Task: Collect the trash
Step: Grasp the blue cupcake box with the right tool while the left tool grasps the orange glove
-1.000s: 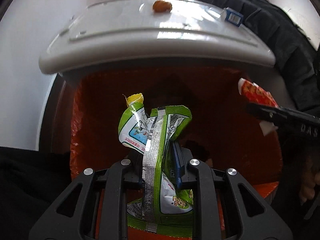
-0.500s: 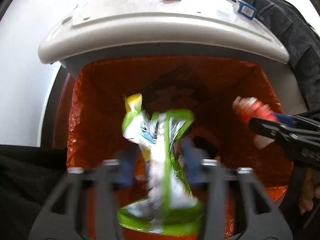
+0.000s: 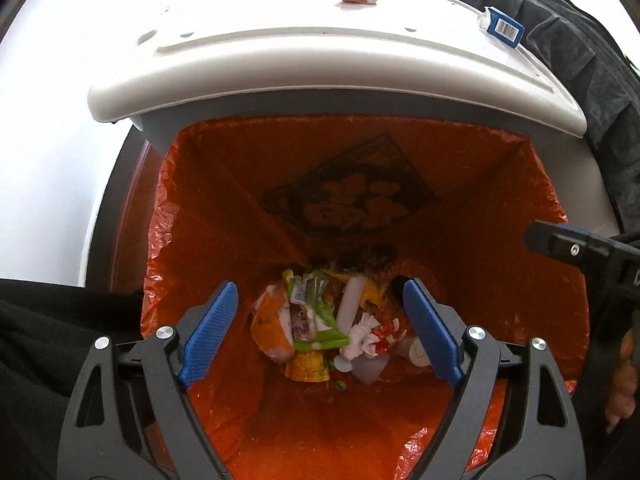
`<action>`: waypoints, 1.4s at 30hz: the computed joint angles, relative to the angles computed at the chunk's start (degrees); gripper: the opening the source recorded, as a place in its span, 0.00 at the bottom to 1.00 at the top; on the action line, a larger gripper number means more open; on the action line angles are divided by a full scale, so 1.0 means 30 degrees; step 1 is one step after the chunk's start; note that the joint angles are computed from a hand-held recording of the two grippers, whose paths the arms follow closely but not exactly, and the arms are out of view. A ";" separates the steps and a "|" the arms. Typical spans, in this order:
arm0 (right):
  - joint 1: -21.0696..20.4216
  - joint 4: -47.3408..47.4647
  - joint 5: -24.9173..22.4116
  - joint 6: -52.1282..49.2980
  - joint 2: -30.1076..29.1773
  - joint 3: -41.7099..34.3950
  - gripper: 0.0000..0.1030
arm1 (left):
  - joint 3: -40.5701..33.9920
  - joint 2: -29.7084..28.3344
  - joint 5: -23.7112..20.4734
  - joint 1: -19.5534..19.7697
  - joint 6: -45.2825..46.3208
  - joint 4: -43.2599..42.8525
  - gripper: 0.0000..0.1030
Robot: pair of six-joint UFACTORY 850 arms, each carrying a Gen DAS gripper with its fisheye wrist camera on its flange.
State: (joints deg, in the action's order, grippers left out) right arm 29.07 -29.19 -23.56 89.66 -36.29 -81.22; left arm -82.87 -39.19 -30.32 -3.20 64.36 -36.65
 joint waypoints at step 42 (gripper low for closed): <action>-0.8044 0.1225 -0.2591 -1.1746 -0.3048 -0.7111 0.63 | -0.2310 -0.0414 -0.3550 -0.0405 0.6279 -0.6997 0.87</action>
State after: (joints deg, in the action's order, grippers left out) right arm 4.94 -25.52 -31.33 54.42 -45.43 -102.56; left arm -89.80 -40.44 -40.97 -4.41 83.19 -57.64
